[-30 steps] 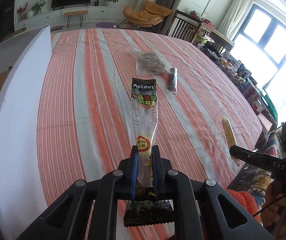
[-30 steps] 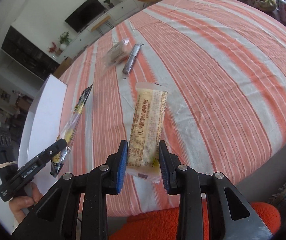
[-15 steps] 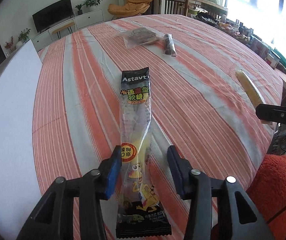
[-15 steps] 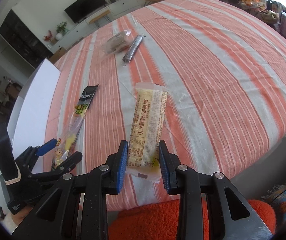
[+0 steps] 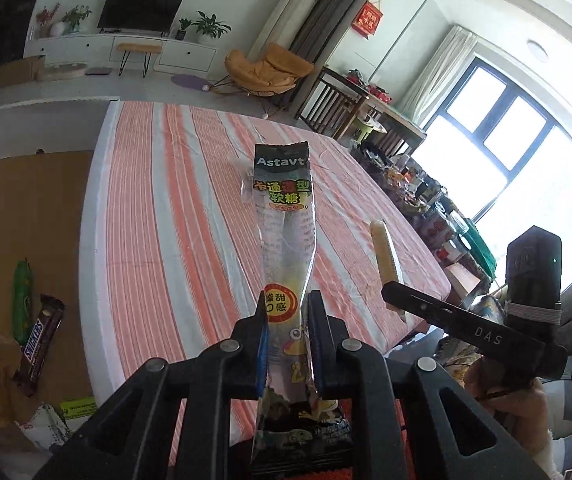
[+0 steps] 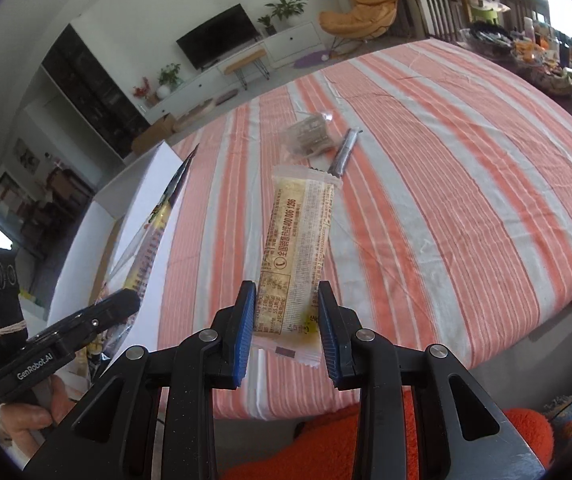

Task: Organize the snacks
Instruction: 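Carry the Astavt packet and bar packet into the box, open both tools, then withdraw both open tools from the box back over the bed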

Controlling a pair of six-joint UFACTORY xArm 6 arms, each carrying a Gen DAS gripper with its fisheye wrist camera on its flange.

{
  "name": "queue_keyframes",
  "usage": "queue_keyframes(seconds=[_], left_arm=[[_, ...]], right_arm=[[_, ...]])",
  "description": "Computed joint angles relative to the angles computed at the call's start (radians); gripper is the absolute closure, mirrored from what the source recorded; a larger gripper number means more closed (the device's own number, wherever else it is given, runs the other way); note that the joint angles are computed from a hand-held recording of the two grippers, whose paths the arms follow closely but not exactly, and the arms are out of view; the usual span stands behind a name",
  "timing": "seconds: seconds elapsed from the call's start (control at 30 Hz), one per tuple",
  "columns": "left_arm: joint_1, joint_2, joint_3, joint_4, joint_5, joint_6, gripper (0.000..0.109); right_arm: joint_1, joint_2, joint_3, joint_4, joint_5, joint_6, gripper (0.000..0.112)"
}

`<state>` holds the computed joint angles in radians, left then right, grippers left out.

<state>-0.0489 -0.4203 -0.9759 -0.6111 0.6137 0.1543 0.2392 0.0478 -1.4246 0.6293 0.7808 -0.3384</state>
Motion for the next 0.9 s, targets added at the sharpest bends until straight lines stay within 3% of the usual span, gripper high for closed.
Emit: queue_keyframes(seconds=[0.23,0.37,0.47,0.53,0.57,0.6,0.7,0.8,0.9], left_arm=[[0.281,-0.21,0.083,0.112,0.053,-0.064,0.092],[0.406,-0.216,0.141,0.243,0.029,-0.134,0.092],[0.444,-0.185,0.195,0.374,-0.019,-0.208,0.091],[0.446,-0.149,0.215,0.46,-0.025,-0.267,0.074],[0.461,-0.141,0.225,0.456,-0.022,-0.258,0.049],[0.459,-0.139,0.237,0.464,-0.029,-0.278,0.03],[0.432,-0.152,0.27,0.445,-0.078,-0.307,0.026],[0.376,-0.148,0.258,0.371,-0.098,-0.27,0.024],[0.29,-0.134,0.228,0.316,-0.114,-0.227,0.018]], right_arm=[[0.17,0.06,-0.175,0.106,0.123,-0.106,0.081],[0.271,0.148,-0.277,0.099,0.172,-0.123,0.081],[0.324,0.204,-0.306,0.082,0.171,-0.111,0.076],[0.327,0.254,-0.339,0.111,0.225,-0.088,0.068],[0.324,0.267,-0.343,0.123,0.255,-0.079,0.056],[0.317,0.271,-0.338,0.13,0.266,-0.073,0.053],[0.295,0.243,-0.278,0.122,0.217,-0.091,0.053],[0.276,0.201,-0.196,0.043,0.074,-0.094,0.049],[0.257,0.184,-0.124,-0.138,-0.094,-0.038,0.044]])
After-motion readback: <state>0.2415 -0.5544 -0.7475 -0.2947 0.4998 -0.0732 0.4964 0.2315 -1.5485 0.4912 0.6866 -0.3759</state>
